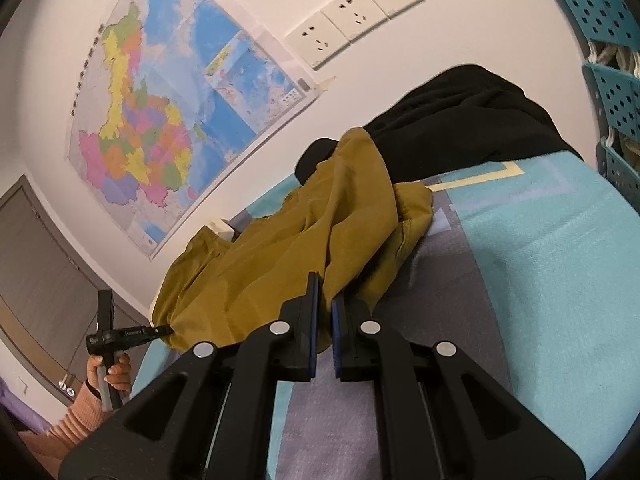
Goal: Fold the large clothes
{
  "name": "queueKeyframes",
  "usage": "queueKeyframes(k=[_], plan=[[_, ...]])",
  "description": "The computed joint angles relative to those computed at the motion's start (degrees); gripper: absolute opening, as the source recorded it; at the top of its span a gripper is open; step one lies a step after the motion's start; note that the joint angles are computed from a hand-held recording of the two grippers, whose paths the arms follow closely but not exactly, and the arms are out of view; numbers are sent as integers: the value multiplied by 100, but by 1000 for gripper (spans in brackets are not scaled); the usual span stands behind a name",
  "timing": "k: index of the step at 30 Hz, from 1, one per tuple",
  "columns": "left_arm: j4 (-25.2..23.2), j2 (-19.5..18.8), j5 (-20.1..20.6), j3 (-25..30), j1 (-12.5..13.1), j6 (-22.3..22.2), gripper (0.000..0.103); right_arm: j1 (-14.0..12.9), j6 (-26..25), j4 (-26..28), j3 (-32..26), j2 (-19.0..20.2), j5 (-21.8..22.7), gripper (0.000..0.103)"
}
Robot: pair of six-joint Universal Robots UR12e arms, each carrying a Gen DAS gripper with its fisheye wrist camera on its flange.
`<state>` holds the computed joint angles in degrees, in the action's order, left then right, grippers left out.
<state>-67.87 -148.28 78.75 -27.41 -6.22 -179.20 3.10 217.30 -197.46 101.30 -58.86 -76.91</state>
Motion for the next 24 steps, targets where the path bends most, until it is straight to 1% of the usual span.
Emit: queueKeyframes(k=[4, 7, 10, 13, 15, 17, 19, 20, 22, 23, 24], plan=[[-21, 94, -34, -118, 18, -77, 18, 2, 26, -202, 129, -82, 73, 6], [45, 189, -118, -287, 46, -110, 18, 22, -52, -336, 219, -138, 70, 6], [76, 223, -175, -375, 61, -92, 18, 15, -79, -268, 262, -157, 85, 5], [127, 204, -195, -399, 67, -89, 18, -38, 10, -106, 277, -117, 152, 5], [290, 228, -175, -506, 59, 21, 18, -91, 85, -11, 305, -68, 265, 5], [311, 188, -291, -473, 83, 38, 19, -118, 107, 41, 331, -32, 354, 5], [347, 148, -421, -469, 112, 16, 20, -122, -19, 101, 353, -20, 363, 5], [443, 159, -390, -530, 104, 97, 21, -141, 57, 136, 356, -4, 422, 5], [665, 227, -176, -702, 57, 356, 24, -151, 31, 123, 365, 6, 464, 6], [783, 273, -123, -800, 45, 487, 25, -154, 25, 213, 369, -17, 450, 7], [856, 308, -158, -876, 48, 590, 27, -146, -21, 302, 366, -48, 413, 7]])
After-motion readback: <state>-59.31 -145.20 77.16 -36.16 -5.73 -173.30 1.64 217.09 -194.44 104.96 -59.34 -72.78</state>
